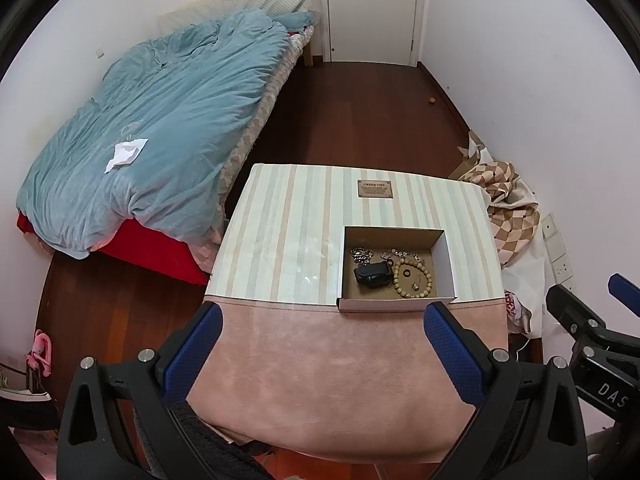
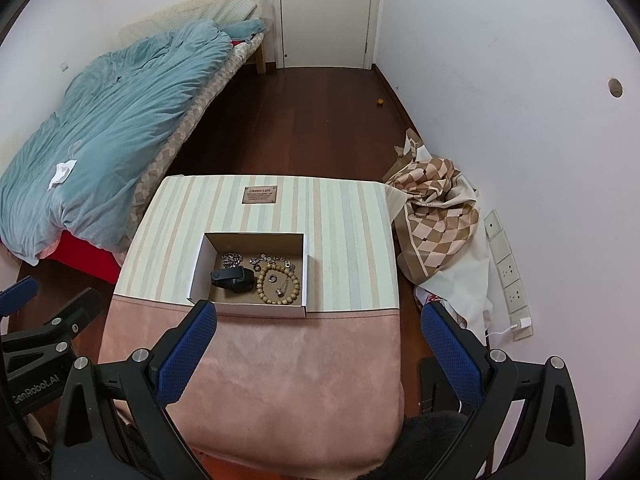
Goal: Organize jewelry
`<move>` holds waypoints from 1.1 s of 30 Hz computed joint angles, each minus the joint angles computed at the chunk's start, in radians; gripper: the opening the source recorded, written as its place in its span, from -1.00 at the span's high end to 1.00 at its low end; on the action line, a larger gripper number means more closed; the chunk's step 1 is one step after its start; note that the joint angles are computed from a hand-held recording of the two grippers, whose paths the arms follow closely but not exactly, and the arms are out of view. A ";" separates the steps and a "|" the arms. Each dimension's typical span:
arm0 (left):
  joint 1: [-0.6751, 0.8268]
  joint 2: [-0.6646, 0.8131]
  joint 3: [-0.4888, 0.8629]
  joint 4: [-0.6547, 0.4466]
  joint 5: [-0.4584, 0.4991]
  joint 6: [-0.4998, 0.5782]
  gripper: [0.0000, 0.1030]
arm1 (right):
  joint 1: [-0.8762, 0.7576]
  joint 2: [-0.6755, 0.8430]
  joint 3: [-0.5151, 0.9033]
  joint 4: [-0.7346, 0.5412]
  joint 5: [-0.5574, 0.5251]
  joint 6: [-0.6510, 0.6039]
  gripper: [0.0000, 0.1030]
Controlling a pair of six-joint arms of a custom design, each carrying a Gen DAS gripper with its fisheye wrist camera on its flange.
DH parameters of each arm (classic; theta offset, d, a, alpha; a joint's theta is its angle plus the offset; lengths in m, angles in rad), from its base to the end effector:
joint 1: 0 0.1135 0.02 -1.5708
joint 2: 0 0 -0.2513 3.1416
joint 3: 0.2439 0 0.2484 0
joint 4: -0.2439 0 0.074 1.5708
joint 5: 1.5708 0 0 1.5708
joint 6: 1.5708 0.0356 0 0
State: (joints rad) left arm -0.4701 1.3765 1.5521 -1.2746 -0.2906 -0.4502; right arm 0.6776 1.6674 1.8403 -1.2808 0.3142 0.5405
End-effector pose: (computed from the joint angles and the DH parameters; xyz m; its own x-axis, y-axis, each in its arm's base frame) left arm 0.2253 -0.1030 0.3649 -0.8533 -0.0340 -0.5203 -0.0593 0.9977 0.0320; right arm 0.2558 0.1918 0.3677 -0.8492 -0.0552 -0.5252 -0.0603 0.9982 -0.0073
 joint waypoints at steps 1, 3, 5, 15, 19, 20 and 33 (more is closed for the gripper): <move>-0.001 -0.002 0.000 -0.001 -0.001 -0.001 -0.99 | 0.001 -0.001 -0.002 0.001 0.000 0.002 -1.00; -0.006 0.001 0.010 -0.006 -0.006 -0.003 -0.99 | 0.000 -0.003 -0.005 0.004 -0.002 0.001 -1.00; -0.008 -0.002 0.011 -0.007 -0.008 -0.001 -0.99 | 0.002 -0.004 -0.008 0.004 -0.002 0.002 -1.00; -0.011 0.000 0.016 -0.011 -0.013 -0.001 -0.99 | 0.006 -0.007 -0.013 0.009 -0.002 0.006 -1.00; -0.011 -0.003 0.012 -0.011 -0.012 -0.003 -0.99 | 0.008 -0.008 -0.013 0.008 -0.001 0.008 -1.00; -0.012 -0.004 0.011 -0.013 -0.012 -0.003 -0.99 | 0.011 -0.008 -0.015 0.008 0.001 0.009 -1.00; -0.007 -0.016 -0.007 -0.012 -0.005 -0.004 -0.99 | 0.010 -0.011 -0.019 0.007 0.004 0.001 -1.00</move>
State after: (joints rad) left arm -0.4774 1.3609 1.5455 -1.2866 -0.2957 -0.4538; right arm 0.6871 1.6563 1.8209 -1.2740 0.3179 0.5418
